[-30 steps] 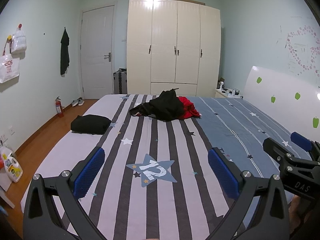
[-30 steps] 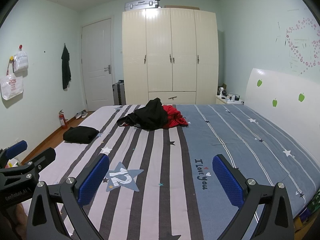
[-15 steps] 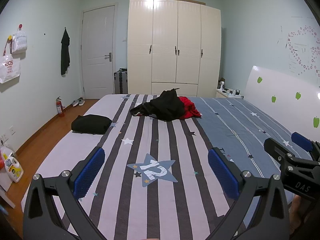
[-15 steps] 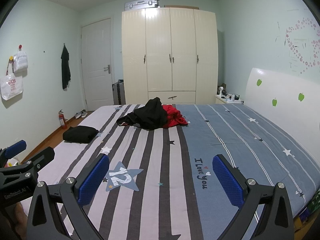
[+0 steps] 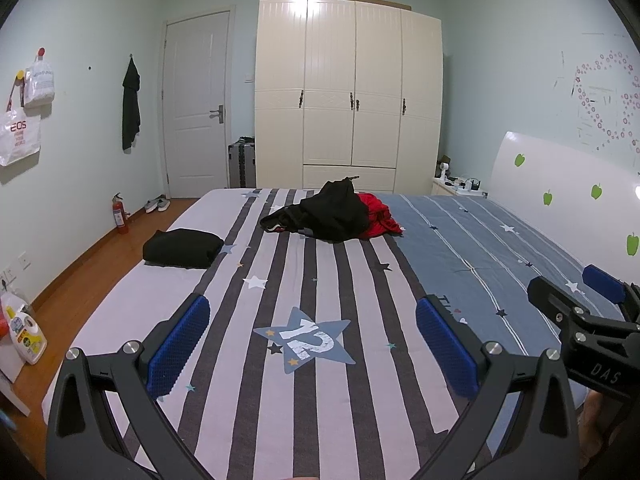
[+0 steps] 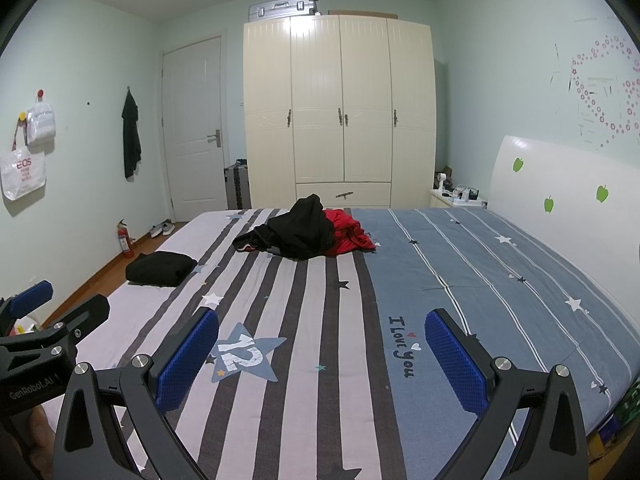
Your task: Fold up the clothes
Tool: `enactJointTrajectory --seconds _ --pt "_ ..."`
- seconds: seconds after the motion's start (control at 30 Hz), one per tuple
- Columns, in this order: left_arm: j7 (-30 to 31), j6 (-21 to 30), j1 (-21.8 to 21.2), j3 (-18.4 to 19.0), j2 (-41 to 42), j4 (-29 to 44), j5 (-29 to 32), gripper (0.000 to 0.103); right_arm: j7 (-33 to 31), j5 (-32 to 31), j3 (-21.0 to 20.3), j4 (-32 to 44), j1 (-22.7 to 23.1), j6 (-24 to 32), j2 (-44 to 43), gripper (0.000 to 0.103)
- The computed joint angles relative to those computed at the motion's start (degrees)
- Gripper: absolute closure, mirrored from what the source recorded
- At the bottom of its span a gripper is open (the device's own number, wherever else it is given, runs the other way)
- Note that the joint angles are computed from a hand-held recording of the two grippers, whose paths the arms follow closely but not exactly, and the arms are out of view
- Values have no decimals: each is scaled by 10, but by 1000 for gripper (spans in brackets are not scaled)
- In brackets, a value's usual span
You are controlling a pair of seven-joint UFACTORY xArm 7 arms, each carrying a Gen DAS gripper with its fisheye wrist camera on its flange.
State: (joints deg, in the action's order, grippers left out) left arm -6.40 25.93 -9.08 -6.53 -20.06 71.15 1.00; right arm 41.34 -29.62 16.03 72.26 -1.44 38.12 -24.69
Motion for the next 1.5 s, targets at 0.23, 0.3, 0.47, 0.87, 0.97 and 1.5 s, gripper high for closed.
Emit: enactJointTrajectory --seconds 0.23,0.3,0.47,0.87,0.97,1.5 --pt "-9 10 2 -7 8 16 10 1 1 -1 1 2 1 1 2 1" --pt "-9 8 1 -6 7 13 10 1 3 -3 2 1 0 0 1 1" --pt "-12 6 1 -4 8 13 11 1 4 -3 0 0 1 -1 1 1" --pt "-5 1 -1 -1 10 11 9 1 3 -7 1 5 0 -2 6 1" --pt "17 -11 -14 8 12 2 -9 1 6 -12 1 1 -1 -8 7 1" --pt "62 -150 -19 13 220 10 -26 1 73 -108 -42 -13 -10 -129 186 1"
